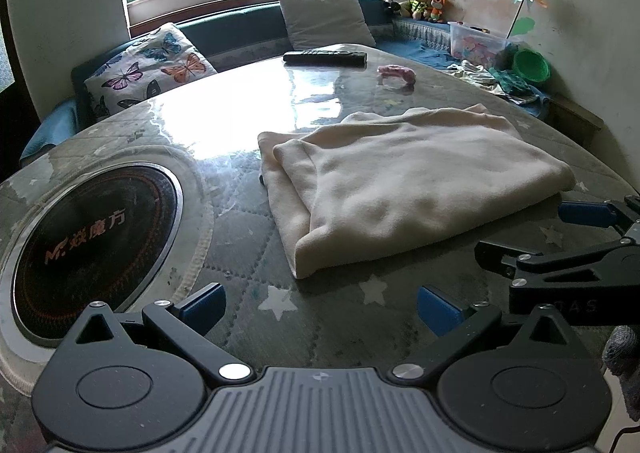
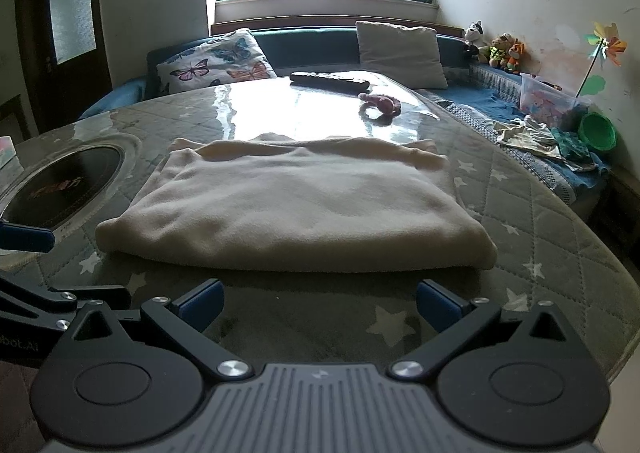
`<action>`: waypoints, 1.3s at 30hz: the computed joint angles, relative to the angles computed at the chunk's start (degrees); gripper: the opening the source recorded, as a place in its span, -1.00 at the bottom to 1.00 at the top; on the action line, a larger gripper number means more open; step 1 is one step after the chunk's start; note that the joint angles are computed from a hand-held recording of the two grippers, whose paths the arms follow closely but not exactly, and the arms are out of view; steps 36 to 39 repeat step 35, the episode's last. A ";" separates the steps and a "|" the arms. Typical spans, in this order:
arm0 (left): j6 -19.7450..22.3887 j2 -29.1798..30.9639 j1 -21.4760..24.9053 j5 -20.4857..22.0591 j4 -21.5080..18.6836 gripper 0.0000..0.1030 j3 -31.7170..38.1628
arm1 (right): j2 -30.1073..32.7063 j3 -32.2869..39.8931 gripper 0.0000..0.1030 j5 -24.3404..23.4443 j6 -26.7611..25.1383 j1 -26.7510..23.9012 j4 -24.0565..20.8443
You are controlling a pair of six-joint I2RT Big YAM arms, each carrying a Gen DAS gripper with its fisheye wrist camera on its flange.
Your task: Fold clothes
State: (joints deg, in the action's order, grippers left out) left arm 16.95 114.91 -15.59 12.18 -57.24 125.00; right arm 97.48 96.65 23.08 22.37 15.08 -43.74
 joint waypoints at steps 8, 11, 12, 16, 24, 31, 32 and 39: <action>-0.13 0.63 0.14 0.10 -0.49 1.00 0.90 | 0.35 0.42 1.00 -0.11 -0.11 -0.04 -0.10; -0.14 0.64 0.20 0.18 -0.49 1.00 0.91 | 0.39 0.44 1.00 -0.13 -0.12 -0.01 -0.16; -0.15 0.63 0.21 0.21 -0.49 1.00 0.91 | 0.39 0.43 1.00 -0.12 -0.14 0.01 -0.19; -0.20 0.60 0.24 0.28 -0.39 1.00 0.89 | 0.35 0.42 1.00 -0.03 -0.12 0.07 -0.21; -0.40 0.23 0.27 0.42 0.14 1.00 0.39 | 0.26 0.37 1.00 0.10 -0.30 0.12 0.02; -0.59 -0.10 0.29 0.33 0.53 1.00 -0.06 | 0.05 0.15 1.00 0.16 -0.31 0.24 0.24; -0.62 -0.14 0.29 0.35 0.56 1.00 -0.11 | 0.02 0.13 1.00 0.20 -0.31 0.25 0.27; -0.64 -0.34 0.29 0.39 0.73 1.00 -0.40 | -0.07 0.05 1.00 0.22 -0.32 0.27 0.32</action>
